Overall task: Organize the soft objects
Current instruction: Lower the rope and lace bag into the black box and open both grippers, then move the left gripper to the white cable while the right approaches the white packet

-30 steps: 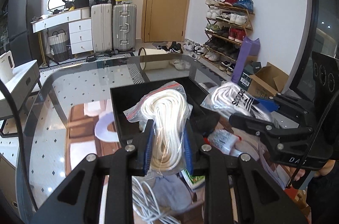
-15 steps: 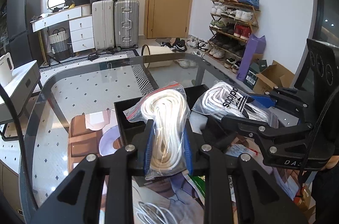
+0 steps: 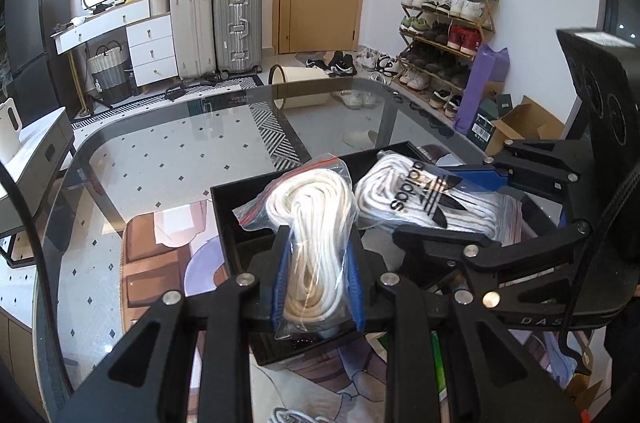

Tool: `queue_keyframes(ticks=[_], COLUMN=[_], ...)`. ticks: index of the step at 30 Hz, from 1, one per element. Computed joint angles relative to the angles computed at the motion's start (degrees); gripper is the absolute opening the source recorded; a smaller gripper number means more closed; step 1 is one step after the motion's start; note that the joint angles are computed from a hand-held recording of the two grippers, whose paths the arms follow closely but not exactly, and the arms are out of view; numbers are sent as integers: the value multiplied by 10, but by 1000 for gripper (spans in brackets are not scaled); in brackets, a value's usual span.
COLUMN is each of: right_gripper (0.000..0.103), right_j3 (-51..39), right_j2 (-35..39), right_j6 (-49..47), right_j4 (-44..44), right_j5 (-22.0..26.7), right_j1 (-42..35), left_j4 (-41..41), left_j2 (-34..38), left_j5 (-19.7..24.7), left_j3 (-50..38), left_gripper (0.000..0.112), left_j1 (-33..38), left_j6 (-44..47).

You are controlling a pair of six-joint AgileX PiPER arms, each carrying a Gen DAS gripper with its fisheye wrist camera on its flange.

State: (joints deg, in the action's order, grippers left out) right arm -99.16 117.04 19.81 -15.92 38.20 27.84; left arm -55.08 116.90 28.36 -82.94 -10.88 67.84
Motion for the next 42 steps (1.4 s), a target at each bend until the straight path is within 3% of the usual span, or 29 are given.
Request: queue_keyframes(ticks=[13, 18, 22, 23, 26, 29, 31, 32, 33, 35, 38, 42], right_gripper=[50, 50, 59, 61, 75, 89, 101, 102, 102, 102, 102, 102], right_j3=[-136, -139, -87, -72, -14, 56, 105, 132, 159, 205, 260, 304], right_j2=[85, 91, 59, 49, 11, -35, -67, -84, -101, -132, -170, -202], right_j6=[-117, -127, -110, -102, -60, 14, 73, 109, 147, 197, 268, 355], right_j4=[81, 83, 42, 31, -6, -51, -85, -106, -128, -147, -179, -235], right_j5=[89, 87, 53, 45, 11, -32, -62, -77, -97, -134, -166, -176], right_j1=[-28, -32, -21, -17, -9, -3, -1, 1, 2, 0, 0, 13], left_j4=[53, 45, 36, 32, -9, -54, -87, -103, -142, -203, -215, -245], left_j2=[26, 26, 17, 13, -7, -33, -51, -57, -70, -87, -102, -118], left_j5=[-7, -9, -11, -16, -17, -18, -8, -10, -17, -13, -15, -17], left_j3=[-24, -22, -11, -5, 21, 56, 81, 91, 112, 140, 160, 189], left_gripper=[24, 27, 35, 42, 55, 58, 75, 95, 103, 103, 103, 103], left_j1=[-9, -7, -6, -5, 4, 14, 24, 28, 33, 46, 60, 76], left_j6=[-43, -32, -23, -19, 16, 59, 90, 103, 135, 185, 185, 208])
